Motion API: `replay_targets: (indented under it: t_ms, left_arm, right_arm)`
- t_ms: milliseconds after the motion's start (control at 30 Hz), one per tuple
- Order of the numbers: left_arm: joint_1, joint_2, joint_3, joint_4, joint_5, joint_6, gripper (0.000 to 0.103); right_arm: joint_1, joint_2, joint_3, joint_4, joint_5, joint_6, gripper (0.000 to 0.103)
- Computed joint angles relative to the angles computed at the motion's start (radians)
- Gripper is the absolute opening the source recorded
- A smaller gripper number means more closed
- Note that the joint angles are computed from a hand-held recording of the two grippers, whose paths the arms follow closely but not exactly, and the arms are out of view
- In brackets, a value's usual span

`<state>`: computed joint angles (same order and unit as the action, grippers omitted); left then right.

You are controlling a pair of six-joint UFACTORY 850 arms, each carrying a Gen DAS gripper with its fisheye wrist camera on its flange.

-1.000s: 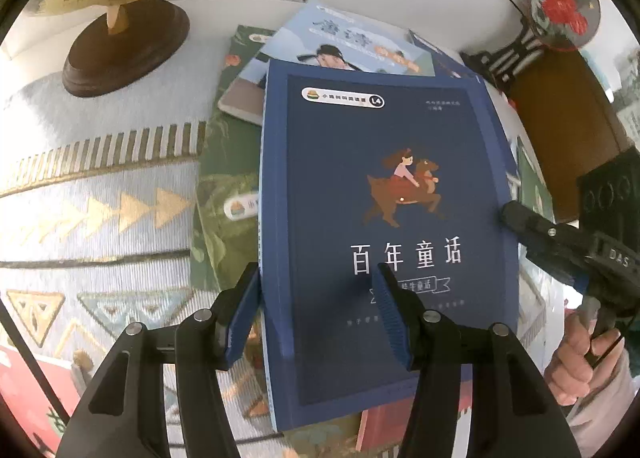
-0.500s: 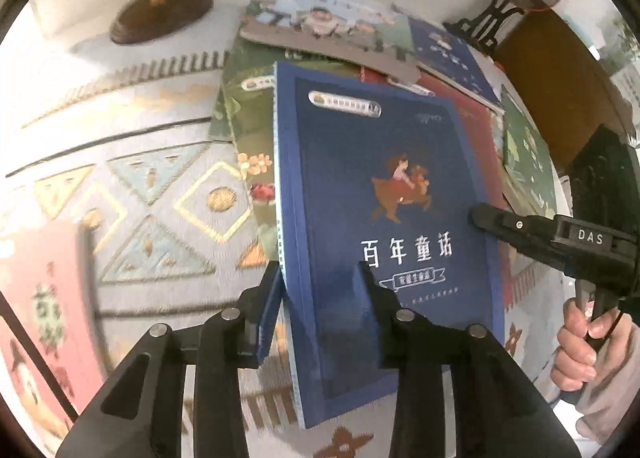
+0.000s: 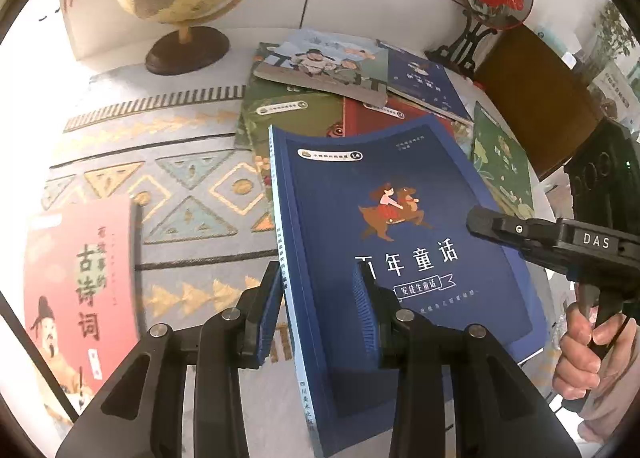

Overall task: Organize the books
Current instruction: 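Lift the blue book with the left tool and carry it over the stack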

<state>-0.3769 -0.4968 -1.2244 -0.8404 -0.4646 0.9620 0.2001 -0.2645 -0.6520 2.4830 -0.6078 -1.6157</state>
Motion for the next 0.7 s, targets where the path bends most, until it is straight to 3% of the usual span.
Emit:
replay_targets:
  t_ms: [300,700]
  left_arm:
    - [0.038,0.077,0.076,-0.064,0.029,0.064,0.032]
    - [0.075,0.142,0.130,-0.134,0.052,0.130,0.032]
  right_arm:
    - [0.085,0.046,-0.002,0.075,0.045,-0.061,0.009]
    - [0.140,0.068,-0.022,0.124,0.068,-0.104,0.009]
